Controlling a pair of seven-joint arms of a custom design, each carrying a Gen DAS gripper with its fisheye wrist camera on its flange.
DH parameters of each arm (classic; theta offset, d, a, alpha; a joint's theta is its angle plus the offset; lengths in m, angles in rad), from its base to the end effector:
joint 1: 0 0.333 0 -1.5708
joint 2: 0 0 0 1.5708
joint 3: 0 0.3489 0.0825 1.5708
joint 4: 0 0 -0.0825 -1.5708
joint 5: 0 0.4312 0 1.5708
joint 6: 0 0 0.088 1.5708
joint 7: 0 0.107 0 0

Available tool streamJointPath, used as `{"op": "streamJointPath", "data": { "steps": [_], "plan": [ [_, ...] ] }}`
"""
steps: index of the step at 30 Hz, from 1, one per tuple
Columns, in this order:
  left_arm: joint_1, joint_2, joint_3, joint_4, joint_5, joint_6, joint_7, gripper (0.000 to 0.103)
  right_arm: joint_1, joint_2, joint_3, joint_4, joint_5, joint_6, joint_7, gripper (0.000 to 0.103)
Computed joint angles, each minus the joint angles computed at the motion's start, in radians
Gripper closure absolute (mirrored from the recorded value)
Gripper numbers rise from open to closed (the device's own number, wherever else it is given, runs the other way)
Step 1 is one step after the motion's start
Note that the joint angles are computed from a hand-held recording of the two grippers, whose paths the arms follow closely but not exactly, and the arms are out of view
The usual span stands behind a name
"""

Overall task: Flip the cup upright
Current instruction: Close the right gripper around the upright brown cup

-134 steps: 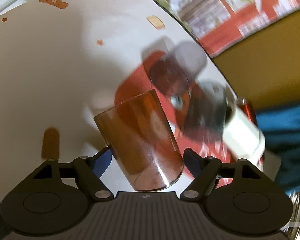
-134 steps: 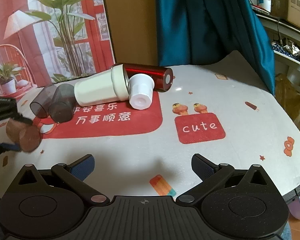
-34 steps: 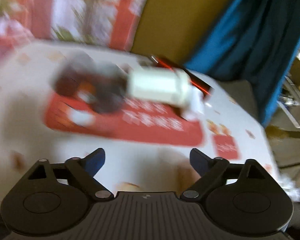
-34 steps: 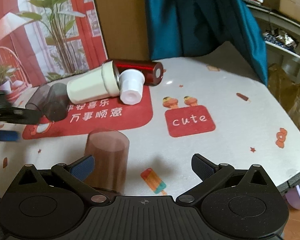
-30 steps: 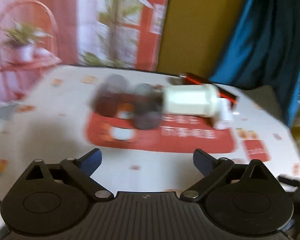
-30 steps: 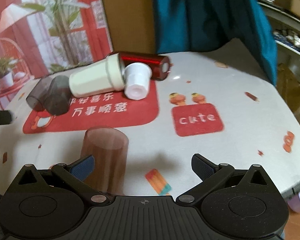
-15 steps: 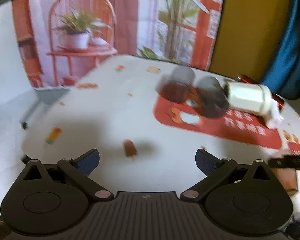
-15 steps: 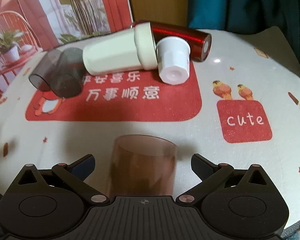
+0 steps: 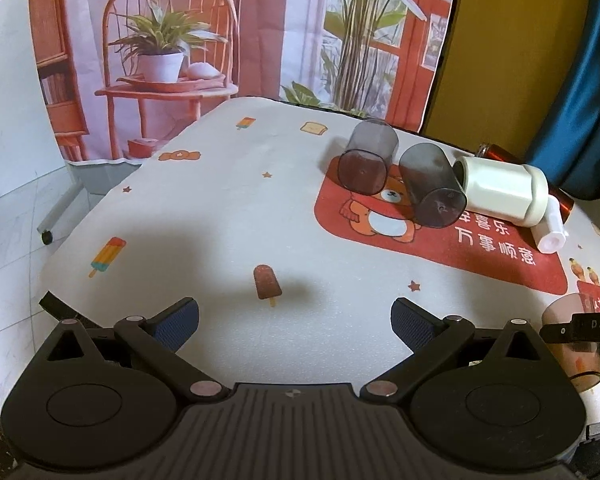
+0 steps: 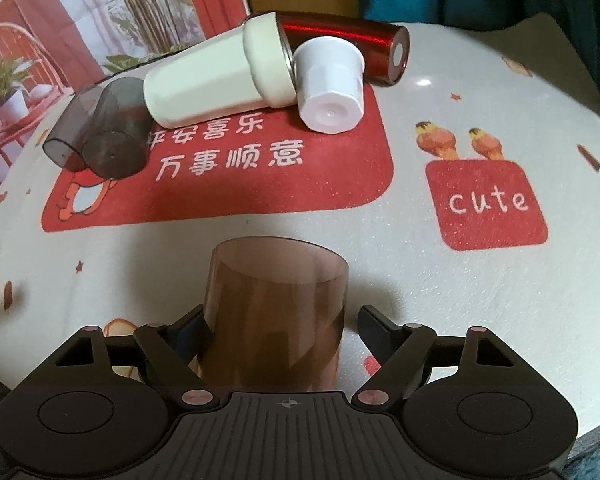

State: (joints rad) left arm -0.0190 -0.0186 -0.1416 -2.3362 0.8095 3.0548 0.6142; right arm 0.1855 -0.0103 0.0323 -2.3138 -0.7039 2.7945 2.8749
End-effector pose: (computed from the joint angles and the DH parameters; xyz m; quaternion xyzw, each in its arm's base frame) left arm 0.5526 -0.1472 0.4128 -0.6600 0.6517 -0.2830 0.2442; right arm 0.5552 0.1536 0.3946 -0.4961 0.8153 -0.1982 0.2233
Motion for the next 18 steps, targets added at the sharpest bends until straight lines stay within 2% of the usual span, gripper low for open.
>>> {"op": "streamJointPath", "data": {
  "steps": [3,5,8,14,18],
  "plan": [
    [-0.002,0.001,-0.001,-0.002,-0.013,-0.004,0.006,0.000,-0.001,0.000,-0.001,-0.002,-0.014,0.007,0.006,0.029],
    [-0.007,0.002,-0.002,-0.004,-0.048,-0.011,0.031,0.000,-0.002,-0.002,-0.002,-0.008,-0.012,0.031,0.002,0.037],
    [-0.011,0.002,-0.001,-0.007,-0.086,-0.015,0.059,0.000,0.001,-0.009,0.005,-0.007,-0.030,0.005,0.021,0.037],
    [-0.018,0.001,-0.003,-0.015,-0.144,-0.017,0.110,0.000,-0.014,-0.038,0.016,-0.044,-0.158,0.031,0.155,0.037],
    [-0.020,-0.001,-0.005,-0.020,-0.169,-0.011,0.141,0.000,-0.024,-0.055,0.031,-0.059,-0.250,0.017,0.244,0.037]
  ]
}}
